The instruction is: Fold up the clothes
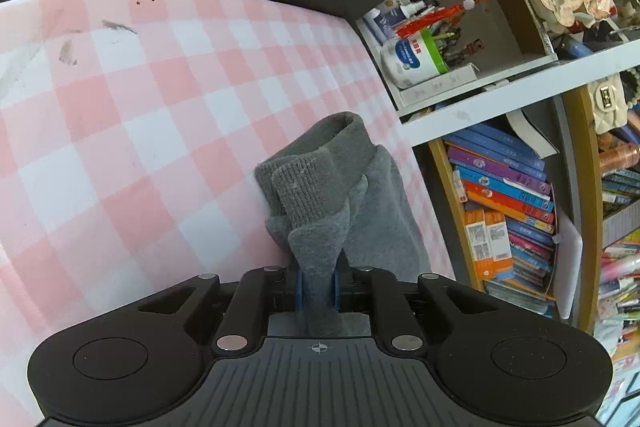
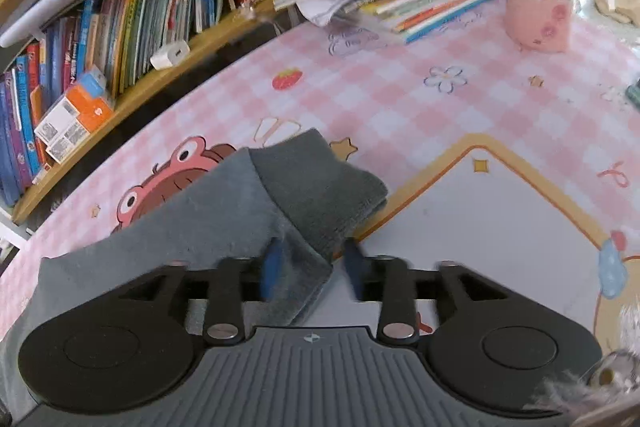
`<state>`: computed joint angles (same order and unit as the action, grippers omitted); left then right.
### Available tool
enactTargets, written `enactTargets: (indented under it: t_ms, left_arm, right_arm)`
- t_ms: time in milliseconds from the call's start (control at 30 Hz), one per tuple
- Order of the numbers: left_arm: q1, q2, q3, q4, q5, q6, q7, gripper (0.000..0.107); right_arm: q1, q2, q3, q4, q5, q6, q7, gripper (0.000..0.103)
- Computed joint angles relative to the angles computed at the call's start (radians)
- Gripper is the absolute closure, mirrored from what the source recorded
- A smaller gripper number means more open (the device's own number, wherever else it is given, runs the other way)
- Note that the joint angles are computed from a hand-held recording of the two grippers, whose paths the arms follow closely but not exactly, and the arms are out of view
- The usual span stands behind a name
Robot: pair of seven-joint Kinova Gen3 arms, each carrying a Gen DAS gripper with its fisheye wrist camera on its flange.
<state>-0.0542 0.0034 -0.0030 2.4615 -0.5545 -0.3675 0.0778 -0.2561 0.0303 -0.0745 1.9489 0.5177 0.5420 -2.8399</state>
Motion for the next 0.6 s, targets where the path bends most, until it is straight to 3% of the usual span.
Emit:
enactTargets:
  t_ms: [167, 600]
  left_arm:
    - [0.008, 0.007, 0.011, 0.003, 0.078, 0.001, -0.055, 0.089]
    - [-0.006, 0.02, 0.014, 0.037, 0.118, -0.074, -0.087, 0.08]
  right_arm:
    - [-0.029, -0.022, -0.033, -0.007, 0.027, 0.052, 0.009, 0.046]
    - [-0.097, -0.005, -0.08, -0.042, -0.061, 0.048, 0.376, 0.026]
